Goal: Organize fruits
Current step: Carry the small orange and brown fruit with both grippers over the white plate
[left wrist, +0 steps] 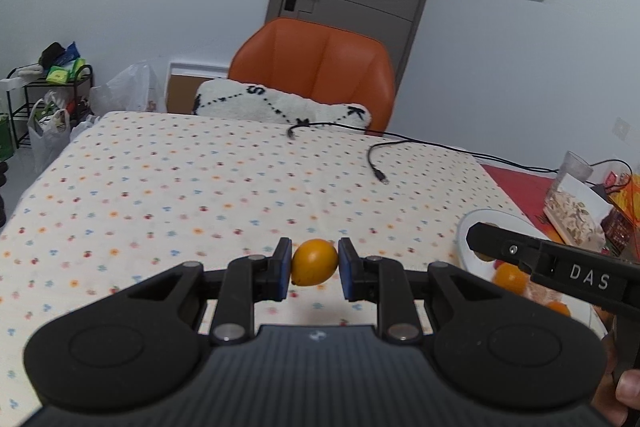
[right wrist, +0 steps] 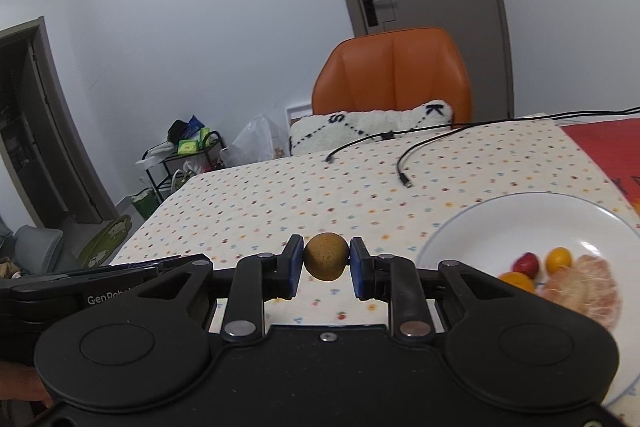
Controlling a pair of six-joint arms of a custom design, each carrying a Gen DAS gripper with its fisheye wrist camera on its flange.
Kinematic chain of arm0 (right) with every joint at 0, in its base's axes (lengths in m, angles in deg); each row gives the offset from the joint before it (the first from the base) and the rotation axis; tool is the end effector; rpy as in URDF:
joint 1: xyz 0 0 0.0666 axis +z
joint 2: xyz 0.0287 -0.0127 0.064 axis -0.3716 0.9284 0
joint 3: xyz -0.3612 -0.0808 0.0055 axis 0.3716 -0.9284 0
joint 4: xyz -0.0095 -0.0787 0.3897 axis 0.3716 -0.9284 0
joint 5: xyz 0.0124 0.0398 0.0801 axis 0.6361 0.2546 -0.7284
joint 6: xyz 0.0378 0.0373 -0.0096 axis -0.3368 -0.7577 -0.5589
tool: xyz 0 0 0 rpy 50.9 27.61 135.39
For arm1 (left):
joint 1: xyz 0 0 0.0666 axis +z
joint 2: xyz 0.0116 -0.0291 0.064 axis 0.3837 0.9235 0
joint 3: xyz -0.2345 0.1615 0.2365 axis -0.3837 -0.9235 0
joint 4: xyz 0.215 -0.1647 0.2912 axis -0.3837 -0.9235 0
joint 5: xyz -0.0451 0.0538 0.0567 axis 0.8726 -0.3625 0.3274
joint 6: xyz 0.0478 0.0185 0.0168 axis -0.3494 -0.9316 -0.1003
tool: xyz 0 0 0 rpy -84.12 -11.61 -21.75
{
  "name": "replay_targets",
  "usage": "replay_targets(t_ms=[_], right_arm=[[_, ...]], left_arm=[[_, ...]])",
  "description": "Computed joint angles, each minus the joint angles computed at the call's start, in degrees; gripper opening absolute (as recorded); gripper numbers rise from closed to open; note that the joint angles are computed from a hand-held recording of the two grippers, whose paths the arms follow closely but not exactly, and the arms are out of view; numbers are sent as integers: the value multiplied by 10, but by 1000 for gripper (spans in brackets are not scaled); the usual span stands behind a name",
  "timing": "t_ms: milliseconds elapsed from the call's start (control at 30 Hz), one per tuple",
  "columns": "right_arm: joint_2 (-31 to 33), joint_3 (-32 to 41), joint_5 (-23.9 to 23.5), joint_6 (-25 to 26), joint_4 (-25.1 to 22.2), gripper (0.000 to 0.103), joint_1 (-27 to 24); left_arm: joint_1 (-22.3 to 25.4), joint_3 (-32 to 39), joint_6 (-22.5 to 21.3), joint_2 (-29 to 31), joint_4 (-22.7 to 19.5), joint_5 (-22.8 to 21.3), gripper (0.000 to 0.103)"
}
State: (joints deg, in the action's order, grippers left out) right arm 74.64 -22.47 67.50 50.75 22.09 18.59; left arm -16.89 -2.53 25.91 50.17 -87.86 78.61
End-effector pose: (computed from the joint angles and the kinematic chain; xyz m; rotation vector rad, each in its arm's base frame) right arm 0.3251 0.2512 0.4189 0.2071 2.0289 0.2134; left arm 0.3945 -0.3210 0.4070 0.3398 2.1312 -0.4973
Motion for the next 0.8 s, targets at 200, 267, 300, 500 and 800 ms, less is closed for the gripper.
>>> replay_targets(t_ms=[200, 267, 300, 500, 800], right_arm=[[-37, -29, 16, -14, -8, 23, -3], [-49, -39, 20, -17, -10, 23, -5], [-55, -43, 23, -19, -13, 23, -5], [-95, -73, 35, -29, -21, 23, -15], [-153, -114, 44, -43, -33, 23, -33]], left_arm=[[-22, 10, -3, 9, 3, -3, 23], [-29, 13, -4, 13, 3, -4, 23], [-33, 15, -4, 15, 4, -5, 23], [-55, 32, -9, 29, 4, -12, 23], [-83, 60, -17, 53, 2, -20, 23]])
